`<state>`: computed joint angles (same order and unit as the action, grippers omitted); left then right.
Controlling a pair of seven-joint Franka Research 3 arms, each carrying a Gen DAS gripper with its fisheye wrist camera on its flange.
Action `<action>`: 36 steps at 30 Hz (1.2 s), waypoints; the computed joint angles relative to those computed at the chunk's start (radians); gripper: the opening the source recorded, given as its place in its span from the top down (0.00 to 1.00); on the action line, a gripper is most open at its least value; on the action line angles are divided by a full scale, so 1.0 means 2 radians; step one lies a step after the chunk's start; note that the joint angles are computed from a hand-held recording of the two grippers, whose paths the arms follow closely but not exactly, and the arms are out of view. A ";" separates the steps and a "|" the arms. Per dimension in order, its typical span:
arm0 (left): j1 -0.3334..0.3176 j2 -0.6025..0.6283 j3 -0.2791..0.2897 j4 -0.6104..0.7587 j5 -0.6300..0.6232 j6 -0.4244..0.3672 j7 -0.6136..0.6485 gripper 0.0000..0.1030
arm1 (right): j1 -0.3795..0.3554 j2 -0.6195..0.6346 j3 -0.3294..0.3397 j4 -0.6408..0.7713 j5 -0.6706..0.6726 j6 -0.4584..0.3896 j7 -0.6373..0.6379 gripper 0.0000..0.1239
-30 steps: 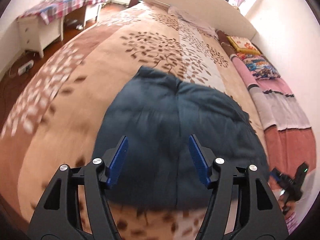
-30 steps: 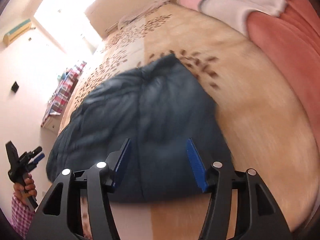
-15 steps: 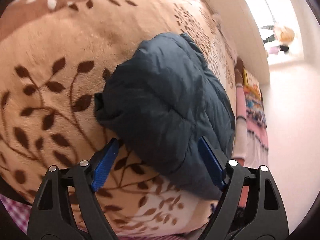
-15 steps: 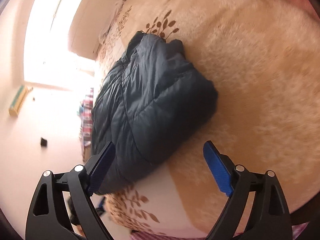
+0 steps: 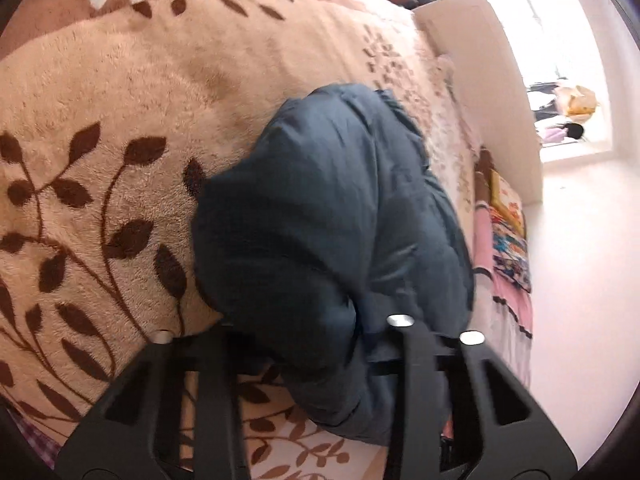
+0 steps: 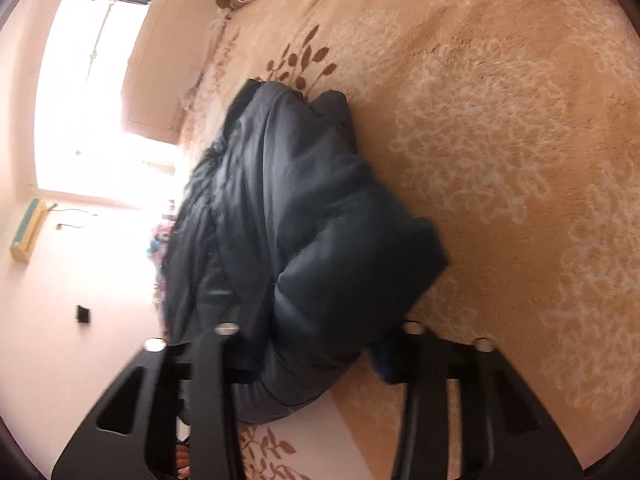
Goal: Fold large clothes
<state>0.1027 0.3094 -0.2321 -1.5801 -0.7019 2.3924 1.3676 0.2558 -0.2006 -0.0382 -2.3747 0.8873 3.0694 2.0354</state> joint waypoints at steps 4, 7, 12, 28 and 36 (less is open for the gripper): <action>0.008 -0.034 0.001 -0.030 -0.016 -0.002 0.045 0.85 | 0.019 -0.030 -0.004 -0.022 0.023 0.014 -0.044 0.81; 0.017 -0.069 0.012 -0.061 -0.048 -0.030 0.074 0.85 | 0.028 -0.065 0.000 -0.051 0.023 0.013 -0.034 0.82; 0.019 -0.152 0.055 -0.151 -0.082 -0.087 0.134 0.85 | -0.004 -0.160 0.058 -0.134 -0.036 -0.015 0.051 0.82; -0.033 -0.212 0.094 -0.241 -0.008 -0.020 0.147 0.62 | -0.153 -0.264 0.221 -0.130 -0.357 -0.258 0.283 0.49; -0.039 -0.208 0.098 -0.244 0.028 -0.008 0.122 0.37 | -0.145 -0.280 0.275 -0.080 -0.496 -0.352 0.344 0.44</action>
<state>0.0256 -0.1071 -0.0356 -2.0688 -0.6463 2.3754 1.6121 -0.0346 -0.7607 0.5128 -2.5340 -0.1051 2.3646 2.7231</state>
